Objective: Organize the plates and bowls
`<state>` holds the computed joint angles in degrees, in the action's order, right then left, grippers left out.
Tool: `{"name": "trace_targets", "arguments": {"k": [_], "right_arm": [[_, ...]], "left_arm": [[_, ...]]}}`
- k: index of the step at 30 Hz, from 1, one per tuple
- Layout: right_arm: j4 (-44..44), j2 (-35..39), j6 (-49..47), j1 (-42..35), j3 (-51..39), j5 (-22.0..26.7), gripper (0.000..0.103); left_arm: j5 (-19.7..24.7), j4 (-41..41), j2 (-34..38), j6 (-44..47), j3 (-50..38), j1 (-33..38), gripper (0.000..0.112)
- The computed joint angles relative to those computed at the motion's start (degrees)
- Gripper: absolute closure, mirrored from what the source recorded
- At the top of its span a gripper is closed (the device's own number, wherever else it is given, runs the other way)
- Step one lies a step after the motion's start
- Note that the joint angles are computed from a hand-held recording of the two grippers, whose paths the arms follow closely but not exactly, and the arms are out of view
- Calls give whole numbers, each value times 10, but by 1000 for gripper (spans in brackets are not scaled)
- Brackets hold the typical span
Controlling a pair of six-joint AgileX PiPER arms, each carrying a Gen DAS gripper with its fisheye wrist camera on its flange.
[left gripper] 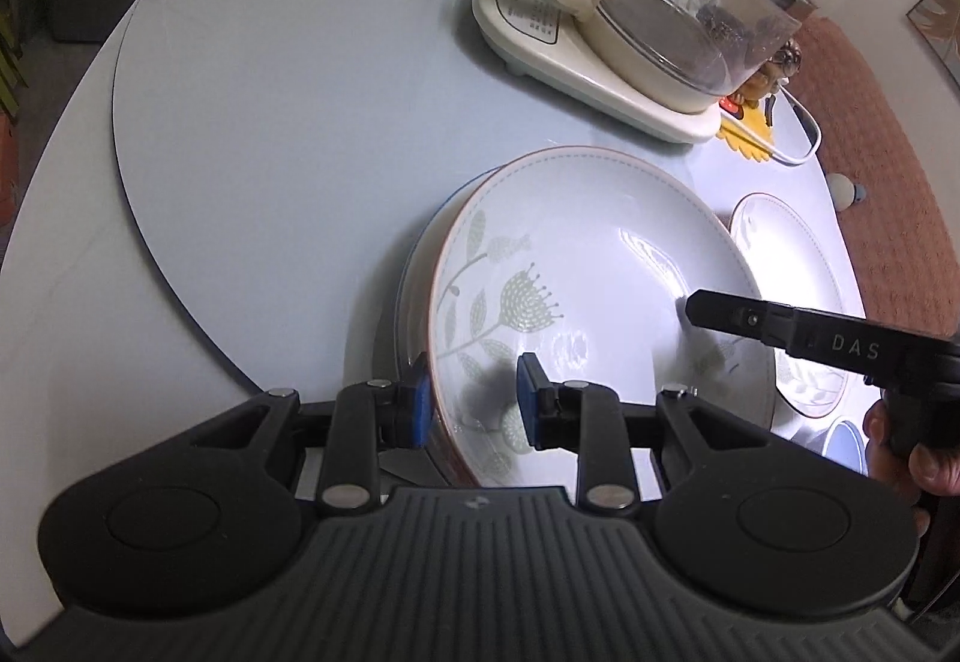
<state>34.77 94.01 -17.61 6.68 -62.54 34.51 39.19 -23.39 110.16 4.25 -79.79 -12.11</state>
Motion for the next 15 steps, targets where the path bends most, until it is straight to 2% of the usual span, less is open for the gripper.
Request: {"name": "trace_targets", "arguments": {"k": [7,15], "right_arm": [[-16,-2,10,4,5,-4,80],[5,8,7,-7,5,-2,80]], "left_arm": [[10,42,18,-34,-32,-16,80],[52,82,39,-90,-76,-28,79]]}}
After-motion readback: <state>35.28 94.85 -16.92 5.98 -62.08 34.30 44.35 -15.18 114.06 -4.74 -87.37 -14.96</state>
